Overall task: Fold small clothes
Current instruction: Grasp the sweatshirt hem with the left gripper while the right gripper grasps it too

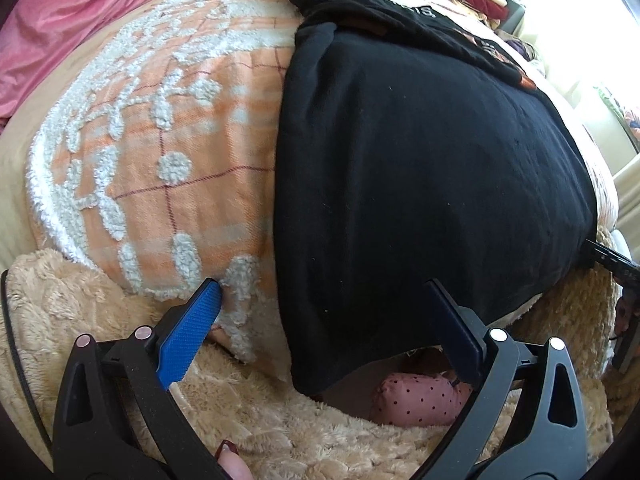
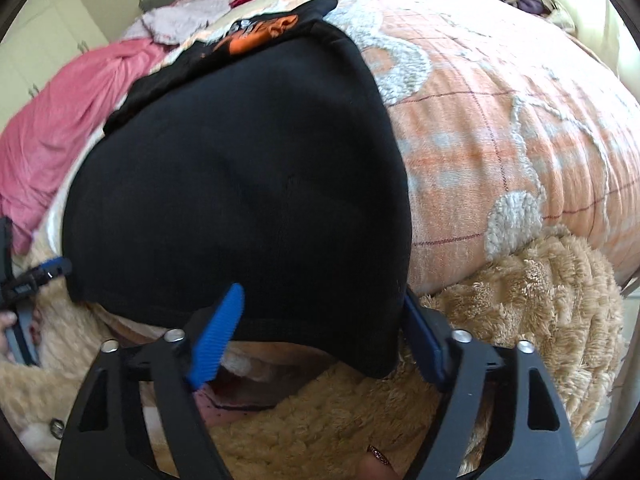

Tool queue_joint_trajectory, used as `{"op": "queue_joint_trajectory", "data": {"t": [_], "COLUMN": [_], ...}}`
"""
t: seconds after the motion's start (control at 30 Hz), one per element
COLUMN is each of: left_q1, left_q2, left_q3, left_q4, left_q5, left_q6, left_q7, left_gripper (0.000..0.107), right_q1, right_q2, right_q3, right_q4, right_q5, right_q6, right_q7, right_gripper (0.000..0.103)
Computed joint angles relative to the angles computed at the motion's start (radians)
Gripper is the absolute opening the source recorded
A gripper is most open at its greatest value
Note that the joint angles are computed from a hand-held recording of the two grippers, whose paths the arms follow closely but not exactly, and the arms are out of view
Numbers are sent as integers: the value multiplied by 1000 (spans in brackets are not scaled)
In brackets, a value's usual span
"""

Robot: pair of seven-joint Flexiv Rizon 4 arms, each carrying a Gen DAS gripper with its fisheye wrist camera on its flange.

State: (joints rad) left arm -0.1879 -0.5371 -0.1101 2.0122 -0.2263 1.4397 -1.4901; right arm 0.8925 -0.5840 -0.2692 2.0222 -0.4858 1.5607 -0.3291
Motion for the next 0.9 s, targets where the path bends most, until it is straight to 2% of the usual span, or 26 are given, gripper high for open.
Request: {"op": "queue_joint_trajectory", "data": {"t": [0.07, 0.13, 0.17, 0.3, 0.37, 0.43, 0.6, 0.63, 0.67, 0.7, 0.73, 0.8, 0.9], "left_q1": [-15, -17, -15, 25, 48, 59, 68, 90, 133, 157, 155, 106, 91], "left_q2": [-3, -4, -3, -1, 1, 7, 34, 37, 39, 40, 41, 37, 17], "left_q3": [17, 19, 17, -35, -62, -74, -79, -107, -165, -200, -202, -146, -134], "left_q4": [-11, -14, -14, -12, -10, -7, 19, 29, 46, 58, 61, 45, 32], "left_q5": [10, 13, 13, -15, -39, -57, -87, -111, -157, -193, -205, -185, -197], "left_q6": [-14, -19, -21, -32, -43, -55, -66, -65, -63, -63, -67, -81, -97], "left_q7": [-9, -12, -10, 20, 42, 57, 81, 101, 140, 166, 173, 154, 150], "left_gripper": [93, 93, 93, 93, 89, 80, 57, 46, 40, 38, 38, 38, 40], "right_q1": [39, 51, 69, 200, 251, 283, 297, 294, 287, 280, 283, 277, 277], "right_q2": [6, 19, 21, 12, 4, -1, -8, -6, -6, -6, 0, -4, -4], "right_q3": [-48, -67, -100, -256, -312, -347, -352, -345, -334, -324, -322, -309, -293], "right_q4": [16, 37, 63, 128, 141, 145, 118, 115, 109, 102, 107, 96, 85], "right_q5": [-14, -21, -17, 83, 151, 216, 308, 322, 333, 345, 360, 386, 425], "right_q6": [-7, -4, 62, 261, 335, 394, 421, 418, 414, 407, 405, 394, 386], "right_q7": [17, 35, 55, 40, 15, -12, -75, -85, -92, -100, -113, -132, -164], "right_gripper": [43, 14, 7, 6, 6, 6, 6, 6, 6, 6, 6, 6, 6]}}
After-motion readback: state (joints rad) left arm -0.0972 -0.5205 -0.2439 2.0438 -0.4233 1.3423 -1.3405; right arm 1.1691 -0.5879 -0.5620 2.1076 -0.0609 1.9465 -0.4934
